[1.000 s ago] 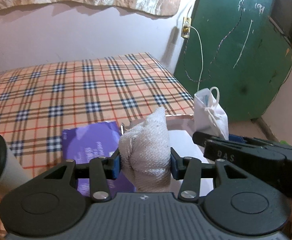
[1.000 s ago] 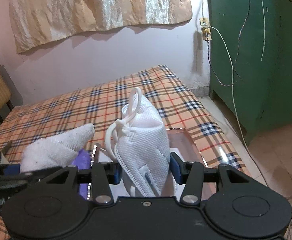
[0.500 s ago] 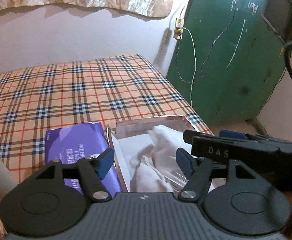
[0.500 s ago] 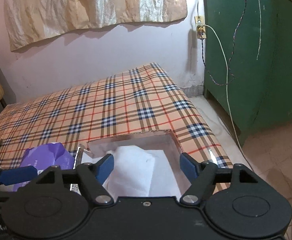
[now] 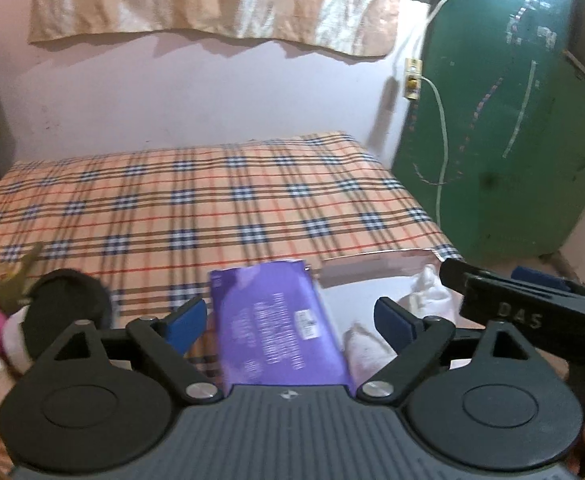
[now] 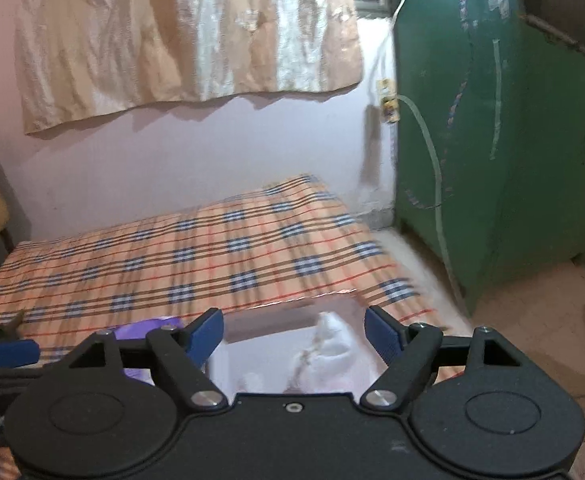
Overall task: Organize soft objects
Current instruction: 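Move both open tools back over the cluttered plaid table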
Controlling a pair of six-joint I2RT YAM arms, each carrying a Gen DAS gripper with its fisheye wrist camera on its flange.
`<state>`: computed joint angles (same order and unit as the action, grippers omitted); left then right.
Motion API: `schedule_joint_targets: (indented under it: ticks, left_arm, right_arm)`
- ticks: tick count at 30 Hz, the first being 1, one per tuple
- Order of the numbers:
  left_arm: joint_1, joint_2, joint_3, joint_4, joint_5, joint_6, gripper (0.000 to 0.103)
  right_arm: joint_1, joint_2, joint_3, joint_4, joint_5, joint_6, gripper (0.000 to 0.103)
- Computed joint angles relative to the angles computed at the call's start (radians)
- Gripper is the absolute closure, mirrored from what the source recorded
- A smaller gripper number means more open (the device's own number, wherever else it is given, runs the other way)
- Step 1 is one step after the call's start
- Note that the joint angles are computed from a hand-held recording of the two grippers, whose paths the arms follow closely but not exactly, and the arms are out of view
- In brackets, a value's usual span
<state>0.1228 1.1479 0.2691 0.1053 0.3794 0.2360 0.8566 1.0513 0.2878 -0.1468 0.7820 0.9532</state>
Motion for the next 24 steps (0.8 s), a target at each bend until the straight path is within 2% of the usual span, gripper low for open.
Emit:
schedule_joint_targets:
  ticks: [2,4,13,24]
  left_arm:
    - [0.051,-0.015,0.006,-0.03,0.013,0.023,0.009]
    - [0.097,-0.021,0.011,-0.05,0.026,0.05,0.009]
    - [0.314,0.001,0.056,-0.116,0.123,0.155,0.009]
    - [0.522,0.09,0.144,-0.178,0.214,0.259,0.009]
  right_arm:
    - [0.0,-0.023,-0.006,0.025,-0.054,0.0,0.012]
    - [0.009,0.014,0.034,-0.004,-0.086,0.023,0.012]
    - [0.166,0.266,0.216,-0.047,0.029,0.076,0.011]
    - [0.226,0.433,0.357,-0.002,0.021,0.032,0.01]
